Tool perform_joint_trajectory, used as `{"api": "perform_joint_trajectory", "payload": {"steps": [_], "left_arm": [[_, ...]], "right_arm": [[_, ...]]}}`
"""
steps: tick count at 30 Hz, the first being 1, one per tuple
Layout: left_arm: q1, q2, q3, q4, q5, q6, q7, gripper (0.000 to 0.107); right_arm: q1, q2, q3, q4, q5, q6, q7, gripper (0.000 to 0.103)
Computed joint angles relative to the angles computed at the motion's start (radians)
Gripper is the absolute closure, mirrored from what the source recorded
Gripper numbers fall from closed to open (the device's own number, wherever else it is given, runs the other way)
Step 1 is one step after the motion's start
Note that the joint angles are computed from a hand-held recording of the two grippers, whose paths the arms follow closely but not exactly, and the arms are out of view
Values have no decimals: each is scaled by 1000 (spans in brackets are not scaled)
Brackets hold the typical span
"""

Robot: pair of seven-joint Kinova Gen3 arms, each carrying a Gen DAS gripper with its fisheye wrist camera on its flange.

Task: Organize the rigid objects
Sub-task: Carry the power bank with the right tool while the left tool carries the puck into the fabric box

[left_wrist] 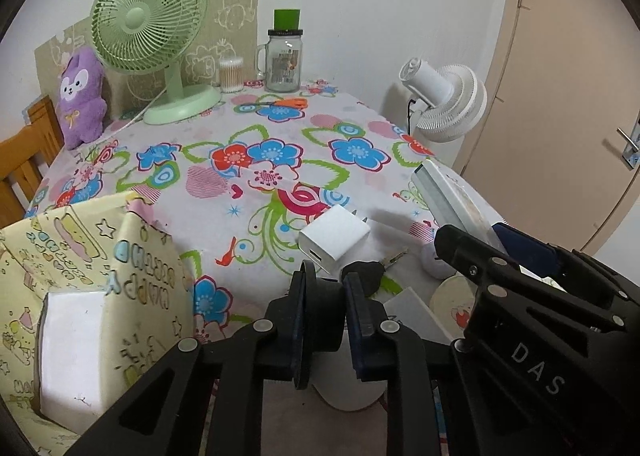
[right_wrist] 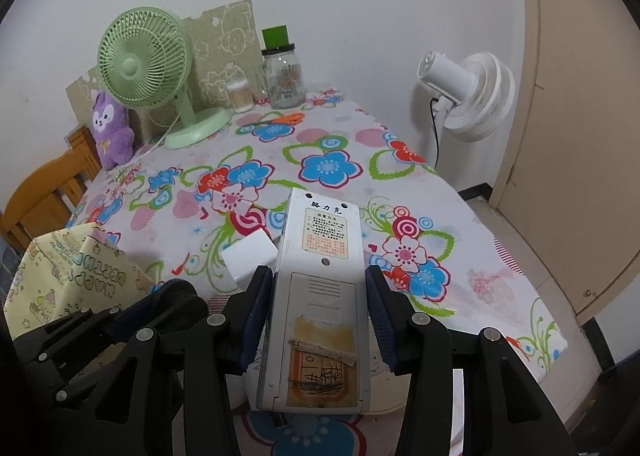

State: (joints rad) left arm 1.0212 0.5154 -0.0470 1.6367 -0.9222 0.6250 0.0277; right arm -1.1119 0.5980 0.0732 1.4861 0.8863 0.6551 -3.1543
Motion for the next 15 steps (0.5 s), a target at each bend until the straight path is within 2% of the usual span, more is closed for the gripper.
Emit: {"api": "perform_joint_trajectory", "payload": {"steps": [6, 15], "left_arm": [[9, -18, 8, 12, -16, 15, 10, 90], [25, -37, 43, 0, -28, 100, 8, 90]], "right_arm": [[-26, -13, -1, 1, 22, 43, -30, 53], [-29, -38, -41, -2, 34, 115, -24, 53]]}}
